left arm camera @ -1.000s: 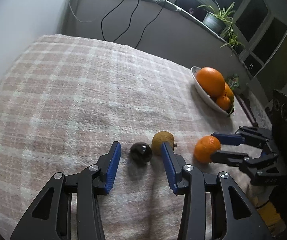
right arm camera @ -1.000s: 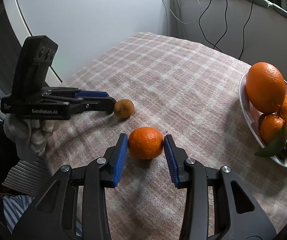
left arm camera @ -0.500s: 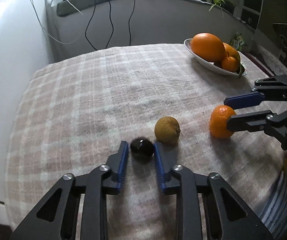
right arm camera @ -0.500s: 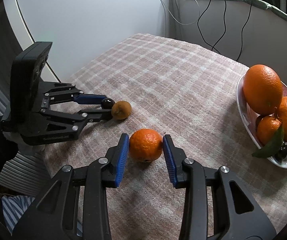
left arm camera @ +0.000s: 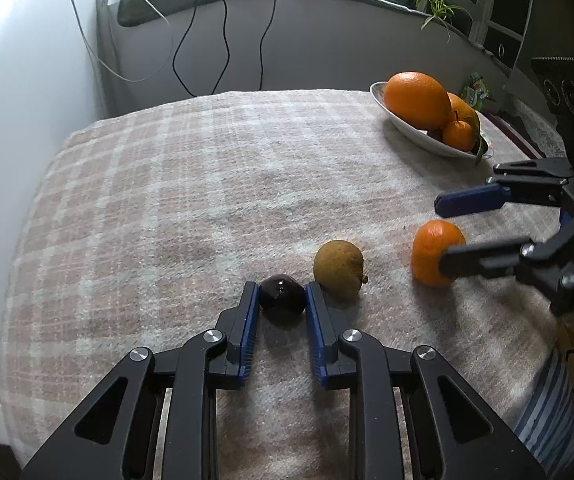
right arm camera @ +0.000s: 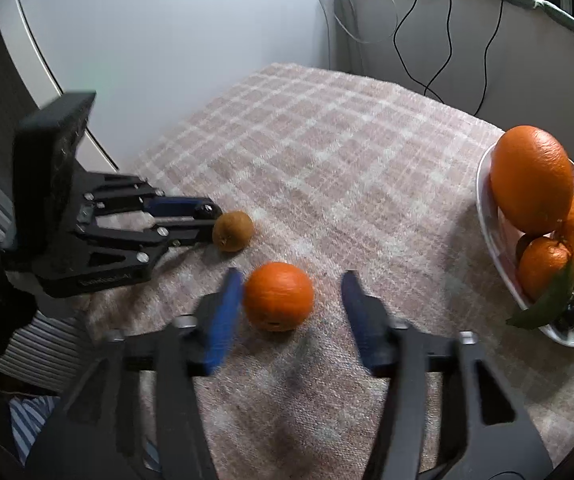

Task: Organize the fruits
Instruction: 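Carry the plum in the left gripper and tangerine in the right over the plate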

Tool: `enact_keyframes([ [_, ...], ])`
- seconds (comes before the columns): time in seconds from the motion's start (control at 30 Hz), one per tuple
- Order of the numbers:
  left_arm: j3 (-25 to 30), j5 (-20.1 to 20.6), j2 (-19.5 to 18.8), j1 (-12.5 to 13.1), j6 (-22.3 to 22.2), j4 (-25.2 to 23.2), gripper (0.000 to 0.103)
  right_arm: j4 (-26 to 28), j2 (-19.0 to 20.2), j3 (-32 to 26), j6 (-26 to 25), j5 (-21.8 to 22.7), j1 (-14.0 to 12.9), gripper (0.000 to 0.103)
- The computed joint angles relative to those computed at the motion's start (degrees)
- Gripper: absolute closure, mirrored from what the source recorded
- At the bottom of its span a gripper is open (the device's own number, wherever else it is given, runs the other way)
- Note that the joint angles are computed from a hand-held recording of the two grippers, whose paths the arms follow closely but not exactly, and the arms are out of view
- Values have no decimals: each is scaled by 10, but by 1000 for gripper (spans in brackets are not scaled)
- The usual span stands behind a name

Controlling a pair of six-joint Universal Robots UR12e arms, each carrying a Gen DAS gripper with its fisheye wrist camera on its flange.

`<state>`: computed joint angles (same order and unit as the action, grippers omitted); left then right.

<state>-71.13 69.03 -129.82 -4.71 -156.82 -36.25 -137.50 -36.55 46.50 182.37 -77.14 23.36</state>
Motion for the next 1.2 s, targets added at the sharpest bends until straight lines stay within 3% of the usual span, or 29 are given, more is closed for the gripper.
enact_keyframes([
  [0.17,-3,-2,3,1,-7,0,81,14,6,-10,-9,2,3,45],
  [0.27,-5,-1,5,2,-12,2,81,23,8,-17,-18,12,4,62],
  [0.43,-6,-9,8,7,-29,9,81,20,4,-14,-26,-10,8,62],
  [0.6,6,-22,8,8,-37,16,81,-26,-16,19,-7,-14,1,62],
  [0.9,74,-61,-22,-9,-47,7,81,-97,-49,63,40,-46,-24,62],
  [1.2,188,-100,-75,-38,-39,-49,81,-129,-59,74,80,-85,-53,62],
])
